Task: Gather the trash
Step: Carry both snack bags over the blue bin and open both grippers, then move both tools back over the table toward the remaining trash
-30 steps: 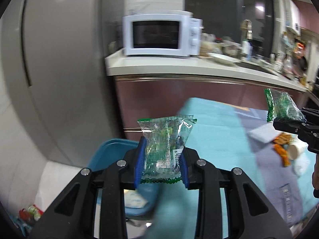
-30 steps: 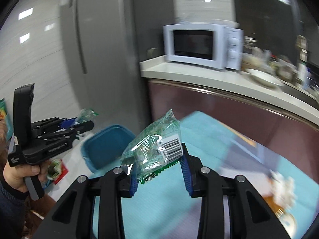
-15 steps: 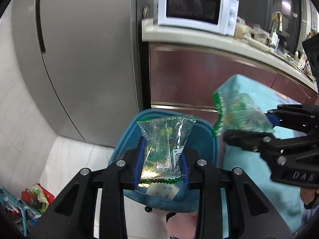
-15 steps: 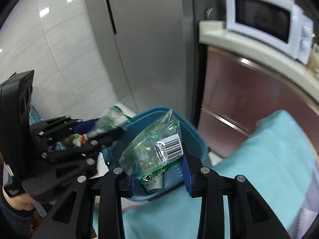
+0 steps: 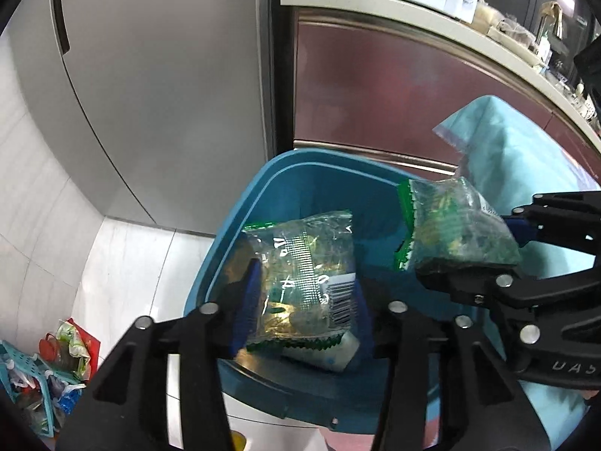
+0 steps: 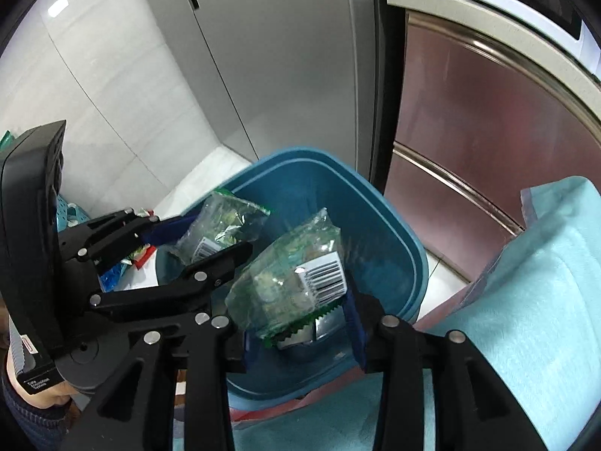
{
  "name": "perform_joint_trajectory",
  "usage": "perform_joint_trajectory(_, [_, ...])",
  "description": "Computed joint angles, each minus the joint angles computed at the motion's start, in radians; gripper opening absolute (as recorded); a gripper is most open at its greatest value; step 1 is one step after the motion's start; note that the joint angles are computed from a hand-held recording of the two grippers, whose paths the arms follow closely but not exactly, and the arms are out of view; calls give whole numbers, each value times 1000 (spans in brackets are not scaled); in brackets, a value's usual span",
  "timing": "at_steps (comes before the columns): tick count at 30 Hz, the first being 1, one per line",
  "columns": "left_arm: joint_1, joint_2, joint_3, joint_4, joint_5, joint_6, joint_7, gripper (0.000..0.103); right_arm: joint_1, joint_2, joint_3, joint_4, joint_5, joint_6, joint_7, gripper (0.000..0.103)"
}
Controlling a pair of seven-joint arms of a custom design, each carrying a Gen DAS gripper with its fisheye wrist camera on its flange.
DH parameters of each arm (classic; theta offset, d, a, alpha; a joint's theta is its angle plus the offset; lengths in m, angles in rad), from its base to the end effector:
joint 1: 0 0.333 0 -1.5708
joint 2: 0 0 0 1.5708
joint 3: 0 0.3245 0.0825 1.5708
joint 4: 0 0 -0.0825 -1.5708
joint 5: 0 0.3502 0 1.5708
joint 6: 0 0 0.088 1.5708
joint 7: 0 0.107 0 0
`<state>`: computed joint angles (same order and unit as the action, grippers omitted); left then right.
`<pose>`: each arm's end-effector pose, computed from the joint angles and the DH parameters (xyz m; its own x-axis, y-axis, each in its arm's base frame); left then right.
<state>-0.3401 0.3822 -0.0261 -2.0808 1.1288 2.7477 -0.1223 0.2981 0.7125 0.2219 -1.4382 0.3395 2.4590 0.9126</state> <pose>0.5272 -0.2404 0.2905 0.3123 -0.9496 0.0264 -0.7795 -0.2720 -0.5643 0.6512 0.3278 0.3353 0.7784 -0.6009 -0.1818 -0.6107 -0.6577 -0.4410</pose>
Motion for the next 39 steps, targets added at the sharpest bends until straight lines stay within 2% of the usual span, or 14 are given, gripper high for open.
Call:
perform_joint_trajectory(3, [-2, 7, 2, 5, -14, -22, -7, 70, 15, 34, -17, 56, -25, -39, 36, 43])
perform_joint_trajectory(7, [3, 4, 10, -12, -10, -3, -30, 86, 11, 57, -22, 99, -34, -80, 58, 66])
perform_joint_trajectory(8, [-3, 0, 11, -15, -8, -23, -33, 94, 5, 58, -19, 101, -29, -85, 58, 70])
perform_joint_trajectory(9, [-9, -4, 13, -17, 8, -38, -43, 96, -1, 54, -14, 95, -22, -82, 51, 73])
perform_joint_trajectory(13, [-8, -20, 1, -21, 55, -37, -65, 98, -22, 32, 0, 70, 9, -85, 30, 75])
perform_joint_trajectory(17, [-16, -45, -25, -22, 77, -103, -56, 98, -51, 3, 16, 40, 65, -86, 9, 75])
perform_joint_trajectory(22, [-31, -75, -66, -9, 87, -188, -41, 98, -112, -63, 35, -39, 161, -39, -60, 79])
perform_joint_trajectory(27, [-49, -99, -101, 21, 94, -240, -34, 98, -184, -205, 52, -212, 308, 74, -195, 82])
perform_joint_trajectory(29, [-67, -101, -117, 51, 101, -270, -21, 98, -224, -281, 64, -302, 404, 128, -294, 85])
perform_joint_trajectory(34, [-116, -76, -142, 144, 116, -324, 5, 98, -271, -424, 41, -445, 616, 188, -486, 88])
perform_joint_trajectory(39, [-173, -38, -148, 242, 119, -361, 39, 98, -291, -541, -13, -554, 825, 236, -675, 92])
